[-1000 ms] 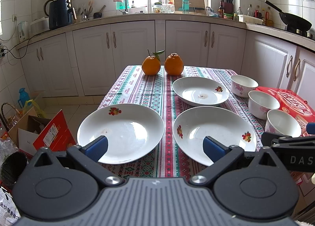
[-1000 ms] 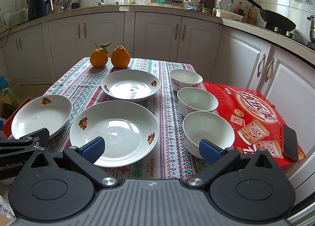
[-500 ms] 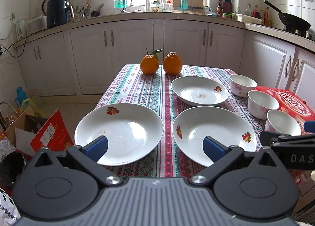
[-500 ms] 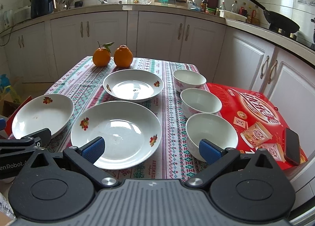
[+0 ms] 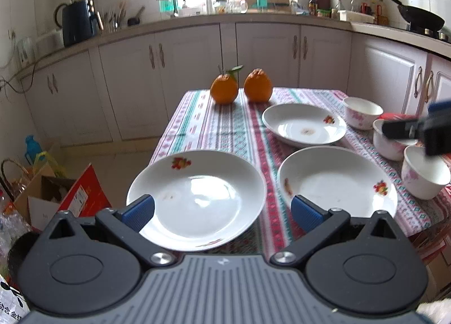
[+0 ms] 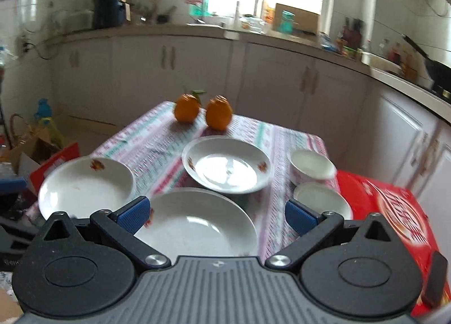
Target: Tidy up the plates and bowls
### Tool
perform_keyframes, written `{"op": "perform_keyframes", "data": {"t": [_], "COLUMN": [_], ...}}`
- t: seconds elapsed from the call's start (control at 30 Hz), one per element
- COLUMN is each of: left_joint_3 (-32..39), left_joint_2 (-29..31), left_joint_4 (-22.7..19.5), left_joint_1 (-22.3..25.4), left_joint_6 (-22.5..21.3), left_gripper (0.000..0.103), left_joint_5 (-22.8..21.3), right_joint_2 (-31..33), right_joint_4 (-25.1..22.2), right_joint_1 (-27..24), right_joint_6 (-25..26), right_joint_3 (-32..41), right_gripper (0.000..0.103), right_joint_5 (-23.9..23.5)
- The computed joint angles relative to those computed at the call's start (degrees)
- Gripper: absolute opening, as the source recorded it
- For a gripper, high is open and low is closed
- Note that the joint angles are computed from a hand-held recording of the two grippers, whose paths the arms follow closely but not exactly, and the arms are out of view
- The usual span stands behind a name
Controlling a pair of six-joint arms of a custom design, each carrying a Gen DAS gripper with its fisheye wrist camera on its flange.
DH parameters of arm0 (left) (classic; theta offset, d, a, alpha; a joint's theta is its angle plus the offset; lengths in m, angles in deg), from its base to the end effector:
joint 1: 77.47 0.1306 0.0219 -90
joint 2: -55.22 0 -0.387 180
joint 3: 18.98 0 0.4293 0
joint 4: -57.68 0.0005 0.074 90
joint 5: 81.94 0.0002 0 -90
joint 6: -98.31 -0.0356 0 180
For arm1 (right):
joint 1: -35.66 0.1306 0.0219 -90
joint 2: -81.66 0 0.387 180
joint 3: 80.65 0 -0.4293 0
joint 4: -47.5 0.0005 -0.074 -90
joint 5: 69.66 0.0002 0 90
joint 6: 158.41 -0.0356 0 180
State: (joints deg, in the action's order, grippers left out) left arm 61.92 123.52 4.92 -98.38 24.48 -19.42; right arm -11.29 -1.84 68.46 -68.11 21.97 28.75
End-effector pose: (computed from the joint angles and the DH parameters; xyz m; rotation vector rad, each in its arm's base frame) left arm 0.3591 -0.1201 0.5156 -0.1567 2.1801 0.1826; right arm 0.4286 0.2694 0.5714 -0.5330 2.0910 0.1702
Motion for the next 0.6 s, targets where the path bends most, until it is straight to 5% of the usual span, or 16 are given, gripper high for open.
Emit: {"op": "perform_keyframes", "data": {"t": [0.23,0.4,0.6], "left_joint_3": [-3.2,-5.4,-7.1], "left_joint_2": [-2.7,-4.3,-3.8], "left_joint_4": [0.4,-1.0,-0.9], "left_joint_1": [5.5,9.5,13.2], "left_joint_6": [-3.2,-6.7,-10.0], "left_gripper": [0.102,0.102,0.102], "left_joint_5": [7.5,12.6,18.9], "right_joint_2": [6.6,14.3,23.8], "right_joint_4": [-0.3,-5.7,-14.5], "right_joint_1": [-1.4,-0.6,0.4], "right_joint_6": [2.6,0.4,4.5], "right_joint_3": [6.6,15.3,27.2], "right_gripper": [0.103,0.103,0.103], "right_joint_5": [-13.0,-18.7,-25.7]}}
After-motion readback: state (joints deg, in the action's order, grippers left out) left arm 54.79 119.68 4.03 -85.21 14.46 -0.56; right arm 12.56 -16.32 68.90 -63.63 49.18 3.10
